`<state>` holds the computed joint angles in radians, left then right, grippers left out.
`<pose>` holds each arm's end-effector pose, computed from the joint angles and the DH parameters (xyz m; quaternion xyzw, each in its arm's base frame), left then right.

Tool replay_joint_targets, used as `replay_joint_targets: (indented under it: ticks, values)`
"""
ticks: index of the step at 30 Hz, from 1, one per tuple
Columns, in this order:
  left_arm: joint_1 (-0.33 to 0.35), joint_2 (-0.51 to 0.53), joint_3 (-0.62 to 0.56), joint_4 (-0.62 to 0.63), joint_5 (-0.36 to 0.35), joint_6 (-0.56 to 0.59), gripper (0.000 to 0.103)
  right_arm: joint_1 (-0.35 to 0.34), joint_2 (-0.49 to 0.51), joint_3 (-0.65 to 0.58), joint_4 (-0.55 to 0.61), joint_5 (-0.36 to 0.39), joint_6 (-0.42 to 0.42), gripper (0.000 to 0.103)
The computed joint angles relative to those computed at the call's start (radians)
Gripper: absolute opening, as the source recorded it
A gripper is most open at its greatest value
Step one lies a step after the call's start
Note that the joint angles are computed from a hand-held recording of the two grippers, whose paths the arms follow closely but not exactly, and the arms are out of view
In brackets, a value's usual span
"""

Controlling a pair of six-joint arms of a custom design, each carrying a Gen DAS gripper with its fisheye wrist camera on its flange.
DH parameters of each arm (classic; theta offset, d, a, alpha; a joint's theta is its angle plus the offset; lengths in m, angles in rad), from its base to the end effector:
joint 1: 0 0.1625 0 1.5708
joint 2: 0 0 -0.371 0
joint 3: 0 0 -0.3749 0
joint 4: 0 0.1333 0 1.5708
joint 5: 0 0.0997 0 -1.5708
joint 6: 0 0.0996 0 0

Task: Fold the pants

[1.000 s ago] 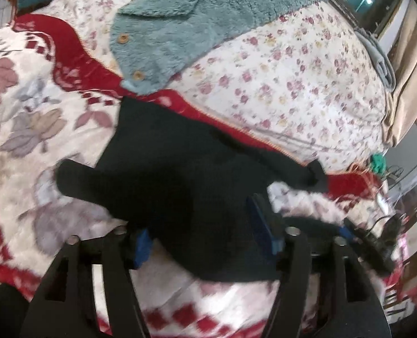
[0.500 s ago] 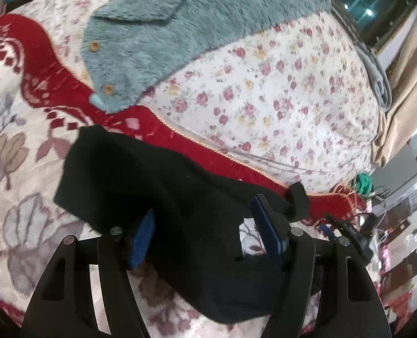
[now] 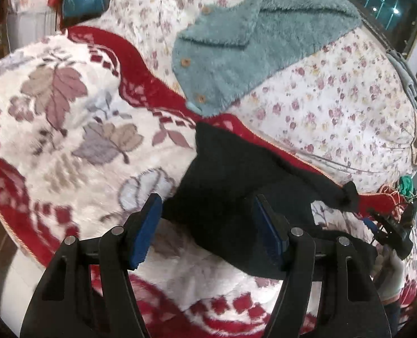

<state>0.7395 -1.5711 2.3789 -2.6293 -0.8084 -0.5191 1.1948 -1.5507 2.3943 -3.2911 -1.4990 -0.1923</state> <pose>-0.1397 -0.4010 0.2175 0.0972 0.9170 -0.3213 0.2156 -0.0151 -0.4207 0.2664 -0.0678 -0.9025 0.4163 0.0877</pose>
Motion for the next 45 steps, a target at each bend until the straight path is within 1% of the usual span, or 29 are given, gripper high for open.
replay_joint_targets:
  ticks: [2,3,5,6,9,10,11,13,16,18,20,21,22,25,26,27,30,33,35,36,37,38,39,40,41,42,43,44,45]
  values:
    - [0.003,-0.006,-0.013,0.021,-0.026,0.015,0.066,-0.008,-0.005,0.003,-0.023,-0.006,0.002,0.061]
    - [0.009,0.008,-0.025,0.008,-0.049,0.032,0.066,-0.008,-0.006,-0.001,-0.036,-0.037,0.006,0.061]
    - [0.031,0.070,-0.060,-0.040,-0.097,0.059,0.066,-0.017,-0.006,-0.014,-0.040,-0.059,0.019,0.061]
    - [0.051,0.112,-0.085,-0.069,-0.146,0.076,0.067,-0.027,-0.008,-0.025,-0.035,-0.062,0.035,0.061]
    - [0.135,0.273,-0.207,-0.092,-0.350,0.087,0.067,-0.036,0.002,-0.072,-0.007,-0.081,0.056,0.063]
    - [0.150,0.312,-0.242,-0.090,-0.386,0.090,0.067,-0.035,0.007,-0.090,0.006,-0.096,0.060,0.065]
    - [0.175,0.390,-0.307,-0.080,-0.436,0.091,0.067,-0.035,0.015,-0.110,0.021,-0.107,0.064,0.065]
    - [0.197,0.495,-0.397,-0.074,-0.481,0.102,0.067,-0.042,0.037,-0.162,0.047,-0.108,0.082,0.065]
    - [0.213,0.625,-0.519,-0.043,-0.504,0.092,0.067,-0.036,0.084,-0.246,0.091,-0.139,0.097,0.066]
    - [0.221,0.687,-0.582,-0.026,-0.505,0.090,0.067,-0.011,0.134,-0.316,0.132,-0.201,0.090,0.067]
    - [0.230,0.739,-0.638,-0.002,-0.510,0.059,0.067,0.011,0.180,-0.367,0.137,-0.257,0.075,0.067]
    - [0.235,0.755,-0.657,0.006,-0.517,0.055,0.067,0.032,0.217,-0.405,0.138,-0.321,0.058,0.067]
    - [0.238,0.769,-0.672,0.015,-0.518,0.045,0.067,0.045,0.243,-0.434,0.139,-0.365,0.036,0.067]
    - [0.247,0.806,-0.712,0.034,-0.511,0.011,0.067,0.083,0.332,-0.523,0.108,-0.500,-0.088,0.067]
    - [0.250,0.818,-0.725,0.043,-0.508,0.005,0.067,0.083,0.348,-0.540,0.110,-0.515,-0.114,0.067]
    - [0.253,0.830,-0.737,0.047,-0.506,0.000,0.067,0.077,0.362,-0.562,0.130,-0.515,-0.137,0.067]
    - [0.262,0.862,-0.769,0.048,-0.505,-0.009,0.067,0.055,0.381,-0.599,0.184,-0.506,-0.140,0.067]
    - [0.270,0.905,-0.814,0.047,-0.538,-0.011,0.067,0.038,0.400,-0.620,0.210,-0.510,-0.163,0.067]
    - [0.270,0.929,-0.840,0.060,-0.533,-0.002,0.067,0.017,0.400,-0.620,0.213,-0.465,-0.169,0.066]
    - [0.268,0.949,-0.863,0.072,-0.518,-0.001,0.067,0.001,0.396,-0.612,0.201,-0.428,-0.170,0.061]
    - [0.267,0.959,-0.871,0.071,-0.509,-0.005,0.067,-0.012,0.392,-0.604,0.183,-0.397,-0.173,0.052]
    - [0.268,0.973,-0.883,0.062,-0.499,-0.017,0.067,-0.022,0.389,-0.598,0.168,-0.377,-0.178,0.046]
    - [0.270,0.980,-0.890,0.056,-0.497,-0.025,0.067,-0.035,0.381,-0.595,0.167,-0.348,-0.177,0.032]
    - [0.273,0.984,-0.893,0.051,-0.495,-0.031,0.067,-0.049,0.369,-0.590,0.181,-0.307,-0.170,0.012]
    - [0.272,0.991,-0.899,0.045,-0.484,-0.028,0.065,-0.065,0.353,-0.582,0.199,-0.261,-0.157,0.004]
    - [0.264,0.997,-0.904,0.053,-0.455,-0.013,0.048,-0.073,0.343,-0.576,0.199,-0.240,-0.157,0.002]
    - [0.256,1.000,-0.909,0.068,-0.421,-0.001,0.033,-0.081,0.330,-0.563,0.192,-0.216,-0.165,0.001]
    - [0.244,1.005,-0.915,0.099,-0.362,0.014,0.010,-0.087,0.315,-0.545,0.180,-0.191,-0.170,0.001]
    - [0.242,1.000,-0.903,0.093,-0.344,0.034,0.010,-0.099,0.287,-0.519,0.173,-0.158,-0.166,0.001]
